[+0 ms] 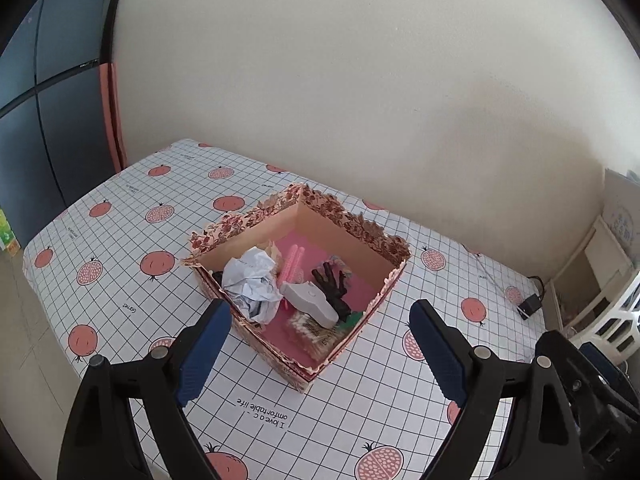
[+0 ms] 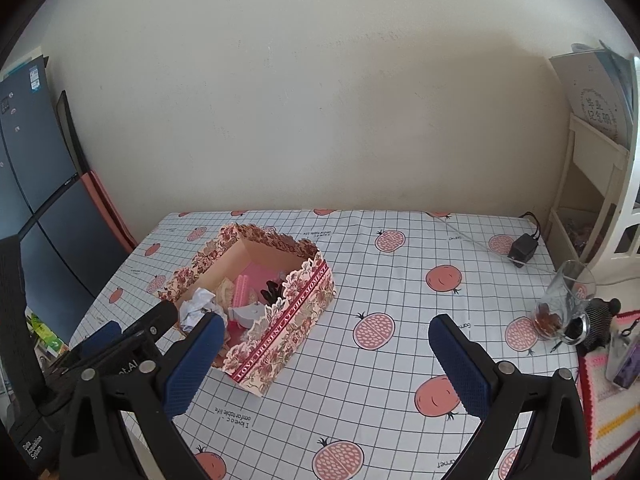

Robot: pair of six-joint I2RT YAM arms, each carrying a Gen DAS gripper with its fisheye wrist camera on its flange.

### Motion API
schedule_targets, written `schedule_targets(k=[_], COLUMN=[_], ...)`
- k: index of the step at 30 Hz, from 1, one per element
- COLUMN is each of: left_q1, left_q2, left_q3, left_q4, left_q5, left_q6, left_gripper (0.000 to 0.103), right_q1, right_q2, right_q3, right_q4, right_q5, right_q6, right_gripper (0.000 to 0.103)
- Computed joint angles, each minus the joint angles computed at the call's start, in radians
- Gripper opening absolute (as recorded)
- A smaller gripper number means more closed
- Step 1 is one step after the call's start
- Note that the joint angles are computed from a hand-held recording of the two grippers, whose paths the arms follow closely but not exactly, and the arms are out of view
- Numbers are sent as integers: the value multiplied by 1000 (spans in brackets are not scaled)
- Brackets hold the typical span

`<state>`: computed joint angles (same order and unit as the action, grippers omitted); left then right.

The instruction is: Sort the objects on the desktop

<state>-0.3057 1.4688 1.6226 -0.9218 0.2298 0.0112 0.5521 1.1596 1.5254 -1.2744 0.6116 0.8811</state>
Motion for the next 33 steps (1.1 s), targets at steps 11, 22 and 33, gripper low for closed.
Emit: schedule_targets(k=[11, 22, 33], left_q1=[-105, -134, -118], left_q2=[-149, -174, -138], left_q3=[-189, -250, -244], left_q4=[120, 147, 130], left_q5=[-81, -71, -66], left_q6=[103, 118, 110], left_gripper=[92, 92, 92], right_q1=[9, 25, 29], right_q2=[-127, -180, -165], right_q3=[-145, -214, -234], right_q4=[-30, -41, -17], right_q5=[-40, -18, -10], right_q6=[44, 76, 68], right_gripper=[103, 103, 103])
